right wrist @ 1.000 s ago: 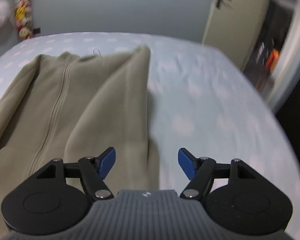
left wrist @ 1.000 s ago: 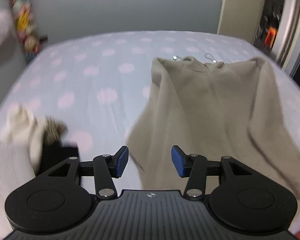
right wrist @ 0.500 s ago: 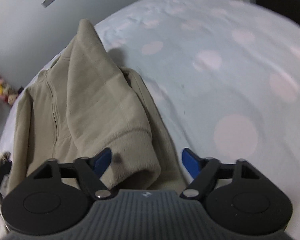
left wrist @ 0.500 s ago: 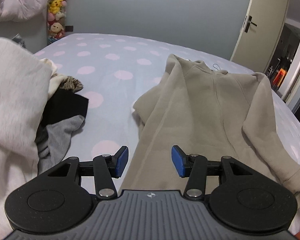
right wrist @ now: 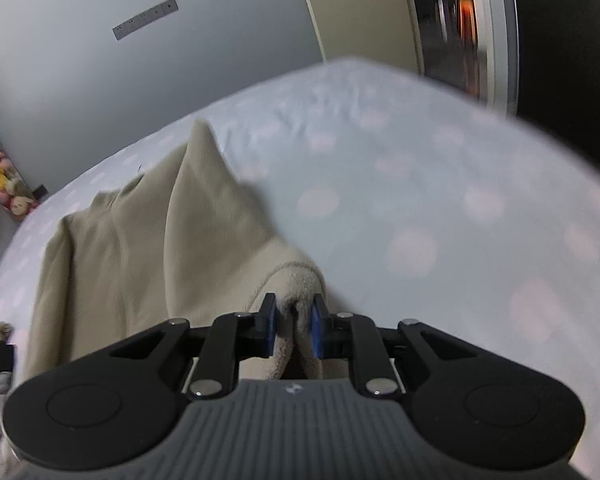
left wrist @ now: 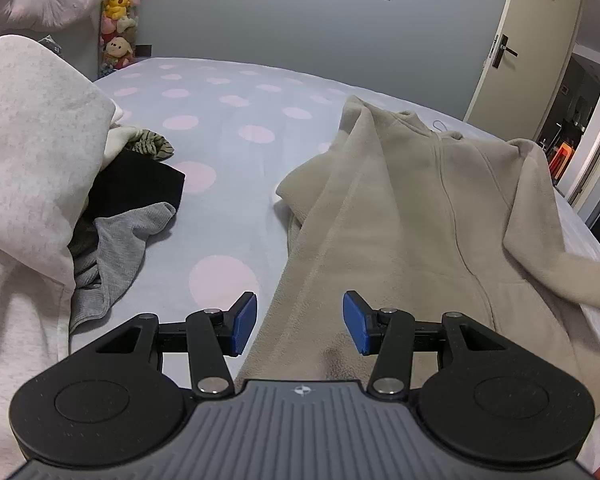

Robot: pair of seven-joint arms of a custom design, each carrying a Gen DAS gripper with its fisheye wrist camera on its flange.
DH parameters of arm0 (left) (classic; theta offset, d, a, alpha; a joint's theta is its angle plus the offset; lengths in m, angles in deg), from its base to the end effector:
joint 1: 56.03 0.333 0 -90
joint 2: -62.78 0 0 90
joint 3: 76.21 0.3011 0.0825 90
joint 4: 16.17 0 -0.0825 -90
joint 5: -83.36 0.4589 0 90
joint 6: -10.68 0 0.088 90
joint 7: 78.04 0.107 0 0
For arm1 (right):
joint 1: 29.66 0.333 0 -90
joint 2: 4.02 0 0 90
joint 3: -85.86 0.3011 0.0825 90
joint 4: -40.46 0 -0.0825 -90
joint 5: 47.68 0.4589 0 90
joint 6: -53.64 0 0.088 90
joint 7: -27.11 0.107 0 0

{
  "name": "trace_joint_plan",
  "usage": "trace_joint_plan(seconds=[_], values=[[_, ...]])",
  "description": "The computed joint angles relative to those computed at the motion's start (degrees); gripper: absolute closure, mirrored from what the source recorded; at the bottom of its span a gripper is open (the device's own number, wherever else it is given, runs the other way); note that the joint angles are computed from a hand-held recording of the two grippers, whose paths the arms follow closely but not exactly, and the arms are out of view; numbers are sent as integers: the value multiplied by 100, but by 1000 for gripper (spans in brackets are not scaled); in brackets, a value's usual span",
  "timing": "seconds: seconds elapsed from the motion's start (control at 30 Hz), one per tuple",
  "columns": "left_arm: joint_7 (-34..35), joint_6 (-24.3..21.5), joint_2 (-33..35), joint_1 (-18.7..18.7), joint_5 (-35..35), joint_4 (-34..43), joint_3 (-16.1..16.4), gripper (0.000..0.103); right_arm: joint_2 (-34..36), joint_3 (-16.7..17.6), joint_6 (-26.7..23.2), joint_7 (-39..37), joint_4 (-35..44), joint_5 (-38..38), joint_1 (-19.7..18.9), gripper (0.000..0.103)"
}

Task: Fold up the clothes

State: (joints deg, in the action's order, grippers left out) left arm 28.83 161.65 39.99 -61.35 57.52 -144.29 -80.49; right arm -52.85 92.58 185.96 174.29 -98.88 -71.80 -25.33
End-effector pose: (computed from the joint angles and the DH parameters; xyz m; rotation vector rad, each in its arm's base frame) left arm 0.5547 -0.0869 0.5861 -1.6664 1.9642 -1.0534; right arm 0.4173 0.0845 0.6504 -1.0874 2.1723 -0.8040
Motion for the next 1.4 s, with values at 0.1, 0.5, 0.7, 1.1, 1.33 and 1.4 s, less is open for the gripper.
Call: trace_joint_plan(seconds=[0.1,0.5,0.7,1.1,1.33,1.4], values=[[-20,68,38,-9,-36,21,5,57,267,-30,-332,-408,516,-334,-242,84],[-338,280,326,69,350,162,-154,57,1635,-349,-860,-944,1949,-1794,-1367,86],[-219,332,625,13,471,379,-207,55,2551,-583,-793,-676,2581,-2515,-1716,87],[-413,-600,707,83,719,821,-227,49,3134,-882,-456,-753,2463,-2336,-1345,71],[-206,-1204,232,112,532,722,-85,46,1852,-778,18,-876,1162,-1349,-972,63],[-147,-1340,86,160,590,658,-60,45,1408,-690,201,-981,731,-1040,-786,59]])
